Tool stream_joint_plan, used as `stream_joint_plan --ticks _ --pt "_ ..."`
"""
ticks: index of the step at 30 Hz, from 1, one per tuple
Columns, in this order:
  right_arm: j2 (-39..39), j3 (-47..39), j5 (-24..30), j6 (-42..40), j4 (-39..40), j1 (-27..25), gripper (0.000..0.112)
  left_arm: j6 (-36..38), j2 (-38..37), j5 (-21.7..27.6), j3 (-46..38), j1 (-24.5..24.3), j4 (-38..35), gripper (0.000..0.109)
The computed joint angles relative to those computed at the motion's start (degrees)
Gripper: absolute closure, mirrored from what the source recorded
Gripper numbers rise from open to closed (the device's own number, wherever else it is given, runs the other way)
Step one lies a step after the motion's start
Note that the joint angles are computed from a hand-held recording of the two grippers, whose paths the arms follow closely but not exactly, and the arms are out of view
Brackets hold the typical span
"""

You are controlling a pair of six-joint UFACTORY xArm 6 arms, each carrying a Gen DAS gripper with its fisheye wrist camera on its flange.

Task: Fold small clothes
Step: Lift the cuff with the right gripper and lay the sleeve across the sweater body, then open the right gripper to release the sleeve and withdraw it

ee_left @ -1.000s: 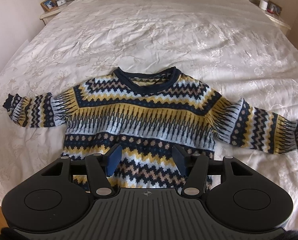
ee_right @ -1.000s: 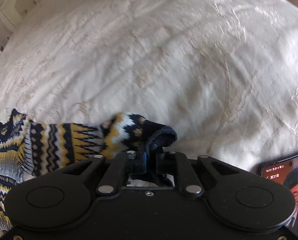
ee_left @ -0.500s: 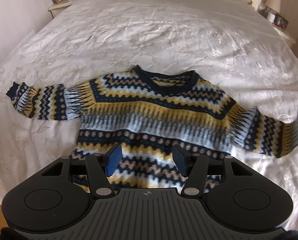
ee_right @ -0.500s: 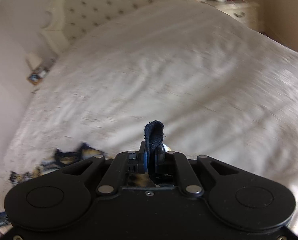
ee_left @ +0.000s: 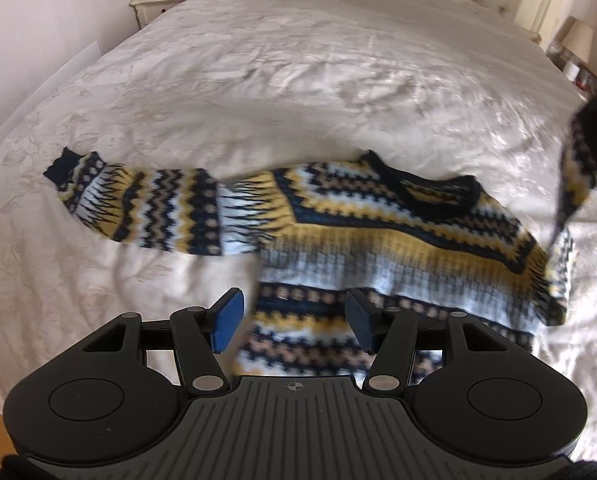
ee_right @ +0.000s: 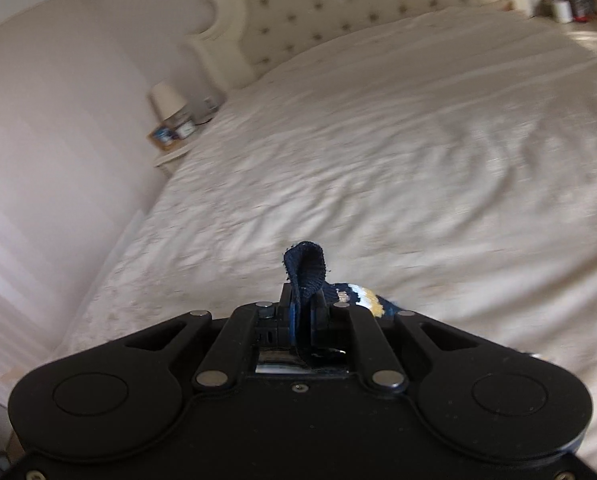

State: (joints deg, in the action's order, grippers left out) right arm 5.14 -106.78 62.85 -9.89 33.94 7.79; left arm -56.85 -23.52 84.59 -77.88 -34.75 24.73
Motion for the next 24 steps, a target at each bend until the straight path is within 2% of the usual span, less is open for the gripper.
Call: stream_joint_plan --ticks 5,11,21,24 --pt "2.3 2.6 -4.2 4.7 -2.7 9.2 0.099 5.4 -5.3 -1.5 5.4 5.9 -1.6 0.053" --pt "5.5 5.8 -7.3 9.5 -6.6 17.0 0.099 10.5 -9.4 -1.8 9.3 11.9 -3.4 0.053" --pt "11.2 5.1 -7.9 14.7 -13.4 25.3 0.099 16.8 -11.8 -2.5 12.2 19.3 -5.6 0.053" --pt "11.9 5.3 -8.5 14.2 -13.4 26.5 0.088 17.7 -11.9 -2.7 12.4 20.4 -5.8 0.053"
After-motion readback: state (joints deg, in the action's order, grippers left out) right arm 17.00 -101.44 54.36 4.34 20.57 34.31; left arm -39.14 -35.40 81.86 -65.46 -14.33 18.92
